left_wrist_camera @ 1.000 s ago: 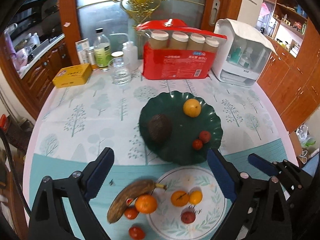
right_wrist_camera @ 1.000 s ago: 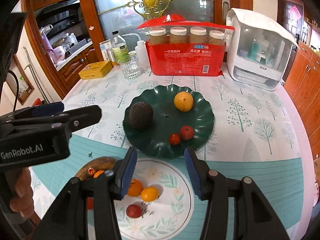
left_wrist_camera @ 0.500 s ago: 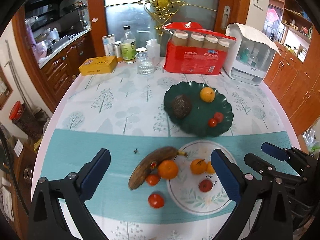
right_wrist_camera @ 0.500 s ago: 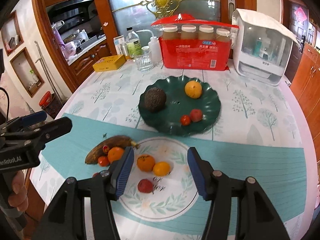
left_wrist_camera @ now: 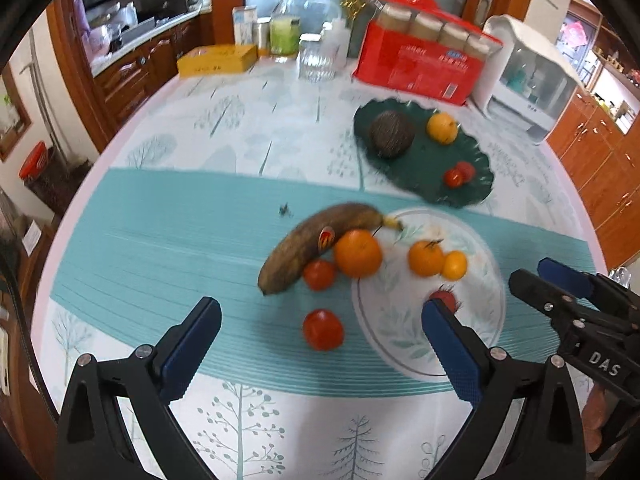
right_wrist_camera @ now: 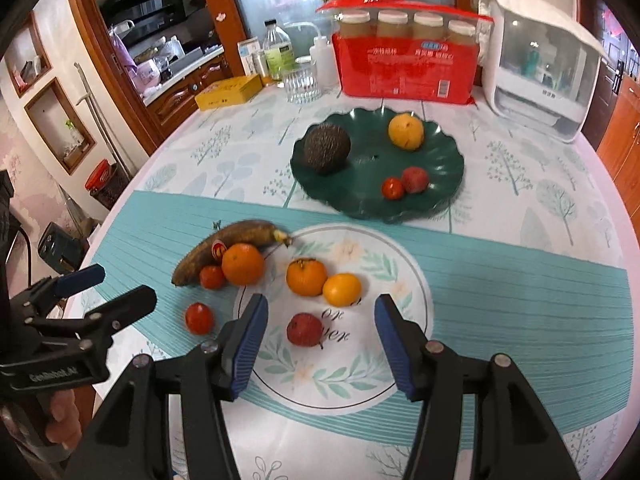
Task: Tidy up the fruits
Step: 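Grasp the red tomato with the left tool while the right tool grasps the red lychee, then carry the tomato in the left tool while the right tool carries the lychee to the green plate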
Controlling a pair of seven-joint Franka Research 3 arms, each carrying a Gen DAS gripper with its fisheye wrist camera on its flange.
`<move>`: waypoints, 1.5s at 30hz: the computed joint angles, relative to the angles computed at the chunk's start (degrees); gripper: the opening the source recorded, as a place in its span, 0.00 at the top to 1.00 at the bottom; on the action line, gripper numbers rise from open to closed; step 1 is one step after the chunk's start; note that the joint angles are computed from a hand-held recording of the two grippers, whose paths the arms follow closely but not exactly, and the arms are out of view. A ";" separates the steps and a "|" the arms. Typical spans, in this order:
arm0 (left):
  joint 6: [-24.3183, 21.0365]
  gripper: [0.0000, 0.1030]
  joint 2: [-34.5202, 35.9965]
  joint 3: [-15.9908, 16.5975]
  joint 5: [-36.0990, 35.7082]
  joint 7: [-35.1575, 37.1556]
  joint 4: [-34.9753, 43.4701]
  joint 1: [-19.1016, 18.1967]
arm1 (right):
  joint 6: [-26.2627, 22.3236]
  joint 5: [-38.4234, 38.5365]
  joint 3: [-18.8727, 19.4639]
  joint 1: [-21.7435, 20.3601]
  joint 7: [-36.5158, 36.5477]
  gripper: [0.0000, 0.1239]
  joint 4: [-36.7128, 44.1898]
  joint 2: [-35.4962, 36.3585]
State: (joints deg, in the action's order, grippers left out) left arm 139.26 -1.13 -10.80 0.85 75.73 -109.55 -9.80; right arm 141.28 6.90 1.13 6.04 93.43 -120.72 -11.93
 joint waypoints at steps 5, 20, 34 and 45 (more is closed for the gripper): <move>-0.31 0.03 2.11 -0.06 -2.01 -0.21 -1.12 0.16 | -0.36 1.22 -0.04 0.62 -0.68 0.55 -1.06 1.23; -0.07 0.17 6.14 -0.74 -0.37 -3.21 -1.30 0.37 | -0.70 2.11 -0.28 1.61 -0.84 0.55 -0.29 6.23; 0.74 0.63 8.00 -1.31 1.03 -3.56 0.02 -0.07 | 0.32 2.22 -0.50 1.92 -1.12 0.62 0.01 8.00; 2.12 0.70 7.00 -1.49 -1.30 -1.94 -1.57 0.15 | 1.04 1.09 -0.01 2.63 -1.91 0.76 -0.52 8.13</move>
